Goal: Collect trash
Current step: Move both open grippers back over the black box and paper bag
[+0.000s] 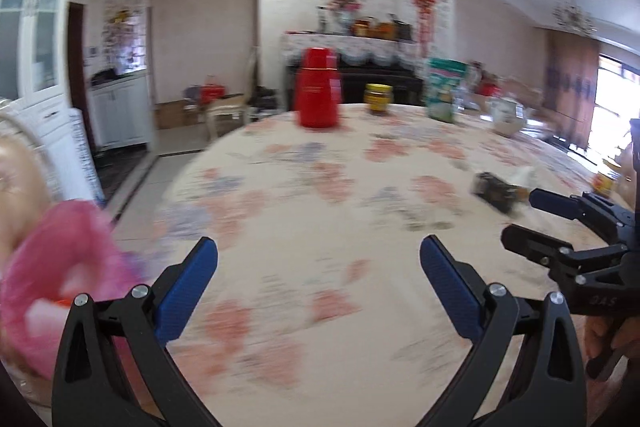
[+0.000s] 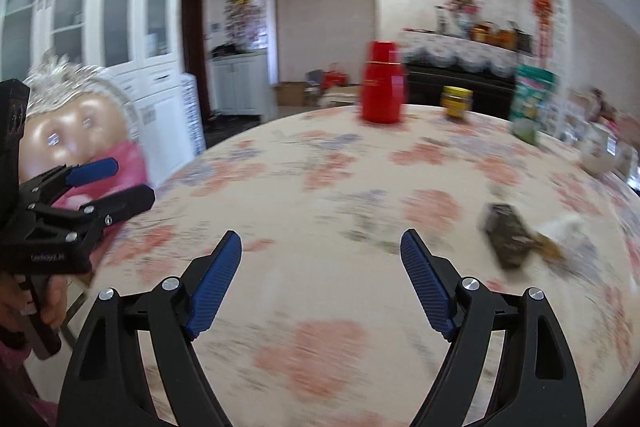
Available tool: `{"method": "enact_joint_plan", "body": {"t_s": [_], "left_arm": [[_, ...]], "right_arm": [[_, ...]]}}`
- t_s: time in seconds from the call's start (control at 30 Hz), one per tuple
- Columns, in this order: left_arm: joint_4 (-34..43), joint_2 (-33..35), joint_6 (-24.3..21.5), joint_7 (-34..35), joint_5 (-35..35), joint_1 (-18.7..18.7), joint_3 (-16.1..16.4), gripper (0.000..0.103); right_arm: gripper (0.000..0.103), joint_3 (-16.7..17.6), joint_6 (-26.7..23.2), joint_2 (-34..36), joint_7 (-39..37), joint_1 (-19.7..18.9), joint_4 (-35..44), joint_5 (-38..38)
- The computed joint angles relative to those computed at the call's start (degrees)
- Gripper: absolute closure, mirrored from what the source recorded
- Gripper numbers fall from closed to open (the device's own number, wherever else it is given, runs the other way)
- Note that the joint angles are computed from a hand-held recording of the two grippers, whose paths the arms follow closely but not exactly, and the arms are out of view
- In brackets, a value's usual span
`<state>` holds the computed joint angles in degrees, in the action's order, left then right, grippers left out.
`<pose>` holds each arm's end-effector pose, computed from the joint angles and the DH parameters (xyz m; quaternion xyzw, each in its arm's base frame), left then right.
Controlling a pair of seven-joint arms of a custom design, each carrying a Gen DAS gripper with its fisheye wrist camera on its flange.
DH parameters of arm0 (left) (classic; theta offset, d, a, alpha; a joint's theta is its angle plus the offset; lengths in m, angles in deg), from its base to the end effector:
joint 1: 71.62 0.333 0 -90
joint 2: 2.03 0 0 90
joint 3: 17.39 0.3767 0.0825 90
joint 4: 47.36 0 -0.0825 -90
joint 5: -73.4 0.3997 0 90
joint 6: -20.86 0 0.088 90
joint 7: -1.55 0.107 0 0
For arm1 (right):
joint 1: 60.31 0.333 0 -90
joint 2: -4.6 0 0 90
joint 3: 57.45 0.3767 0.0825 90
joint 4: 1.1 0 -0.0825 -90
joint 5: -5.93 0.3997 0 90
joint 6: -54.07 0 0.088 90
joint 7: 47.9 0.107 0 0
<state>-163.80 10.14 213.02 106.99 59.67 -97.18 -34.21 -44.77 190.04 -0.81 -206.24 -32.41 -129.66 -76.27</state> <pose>0.5121 -0.4104 0.5314 -0.3586 0.7705 -0.4797 0.2184 0.4167 0.3460 0.4885 -0.5363 0.6648 -0.3994 0.3331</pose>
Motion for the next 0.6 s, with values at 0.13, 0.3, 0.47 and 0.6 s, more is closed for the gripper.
{"method": "enact_joint_plan", "body": {"t_s": [0.13,0.3,0.47,0.6], "left_arm": [[7.2,4.1,-5.0,-0.4,-0.9,-9.8,5.9,0.005],[15.7,9.7,-7.0,-5.2,2.0,-19.8,13.2,0.005],[26.8,17.0,-13.7,-12.2,5.5,-27.3,19.7,0.005],[35.0,22.8,-19.3,-19.4,9.0,-31.2,24.0,0.005]], "right_arm": [[0.026,-0.2,-3.8,-6.1,0.6,-1.2,-6.4,5.6],[0.026,-0.4,-5.4,-13.7,3.7,-4.6,-14.1,9.7],[0.026,-2.0,-5.1,-17.5,1.3,-9.0,-18.5,11.9],[0.026,-4.8,-0.8,-17.6,-1.8,-13.2,-19.7,12.4]]}}
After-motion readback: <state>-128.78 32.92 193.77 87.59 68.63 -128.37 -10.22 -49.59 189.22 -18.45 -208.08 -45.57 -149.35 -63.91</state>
